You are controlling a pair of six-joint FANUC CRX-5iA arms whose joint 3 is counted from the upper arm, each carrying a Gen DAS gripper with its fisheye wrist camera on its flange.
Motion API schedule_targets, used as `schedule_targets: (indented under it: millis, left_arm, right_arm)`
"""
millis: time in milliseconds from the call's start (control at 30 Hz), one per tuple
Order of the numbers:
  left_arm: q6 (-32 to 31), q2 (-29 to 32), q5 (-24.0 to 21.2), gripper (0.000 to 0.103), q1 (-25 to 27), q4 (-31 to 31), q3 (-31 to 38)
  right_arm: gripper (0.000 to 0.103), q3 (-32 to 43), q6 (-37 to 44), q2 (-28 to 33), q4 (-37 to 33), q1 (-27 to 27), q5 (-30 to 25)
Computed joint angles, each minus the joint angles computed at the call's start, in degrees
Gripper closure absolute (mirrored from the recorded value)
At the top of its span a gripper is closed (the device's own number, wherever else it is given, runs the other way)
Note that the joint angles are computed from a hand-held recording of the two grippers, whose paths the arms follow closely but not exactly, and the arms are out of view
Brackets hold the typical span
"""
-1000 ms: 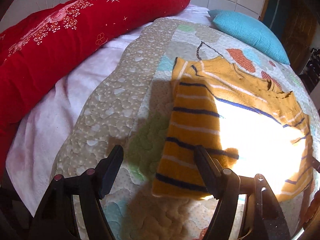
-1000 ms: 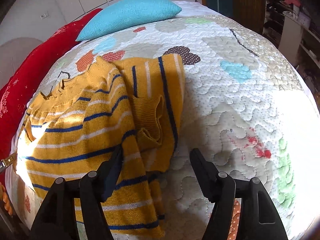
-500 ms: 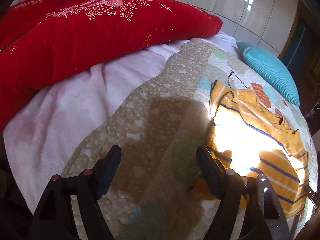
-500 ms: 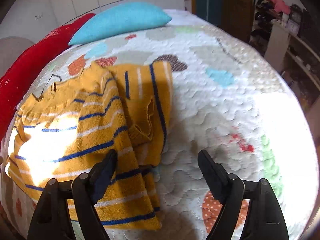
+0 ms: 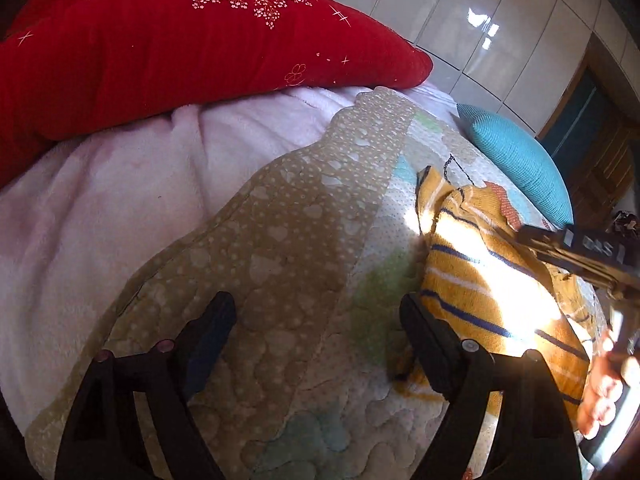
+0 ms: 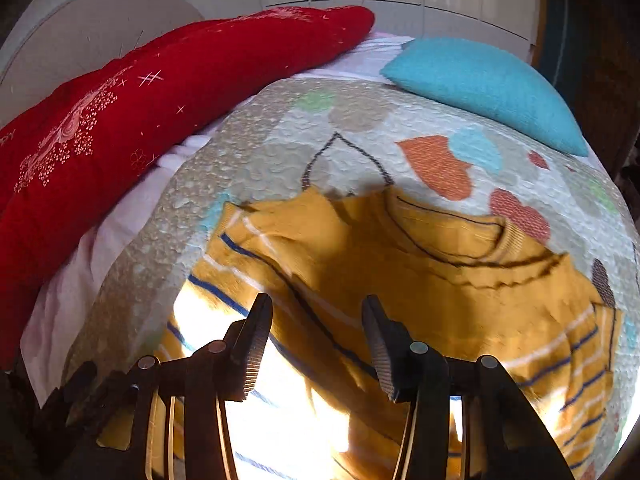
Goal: Fold small clothes
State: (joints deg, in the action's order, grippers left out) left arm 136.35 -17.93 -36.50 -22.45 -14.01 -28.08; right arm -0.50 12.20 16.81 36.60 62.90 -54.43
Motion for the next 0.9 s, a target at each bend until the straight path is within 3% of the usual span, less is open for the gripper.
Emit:
schedule_targets:
  millis: [167, 333, 433, 567, 700, 767, 833, 900]
  left_arm:
    - [-10.4, -2.8, 4.9, 0.019, 5.1, 11.4, -5.4]
    - [-14.2, -5.5, 6.6, 0.019, 8.1, 15.5, -8.3]
    - [-14.9, -6.8, 6.6, 0.019, 10.0, 16.9, -9.4]
    - [-15.7, -8.6, 6.7, 0.019, 12.5, 18.5, -10.9]
    - [-21.9, -9.9, 7.5, 0.019, 15.7, 26.0, -14.0]
    - [-20.2, -10.3, 6.7, 0.019, 15.8, 24.5, -13.8]
    - [-14.5, -9.9, 4.8, 0.019, 14.7, 18.4, -11.6]
    - [-14.0, -10.3, 4.3, 0.019, 15.0, 18.0, -11.7]
  right_arm:
    - [0.052, 21.2, 14.3, 14.8, -9.5, -4.1, -7.9]
    - [0.044, 31.0, 18.2, 21.7, -10.8, -5.3, -14.1]
    - [0.044, 29.5, 16.7, 20.2, -9.7, -4.9, -13.5]
    - [0.044, 20.4, 12.9, 12.4, -7.2, -2.5, -7.6]
    - [0.036, 13.8, 15.3, 6.2, -6.9, 2.3, -6.4]
    - [0.033, 10.1, 17.6, 3.3, -6.9, 5.3, -5.8]
    - [0.033, 7.0, 18.9, 1.8, -5.5, 8.4, -6.3]
    - [0.033, 4.5, 19.7, 1.8, -2.9, 10.9, -7.3]
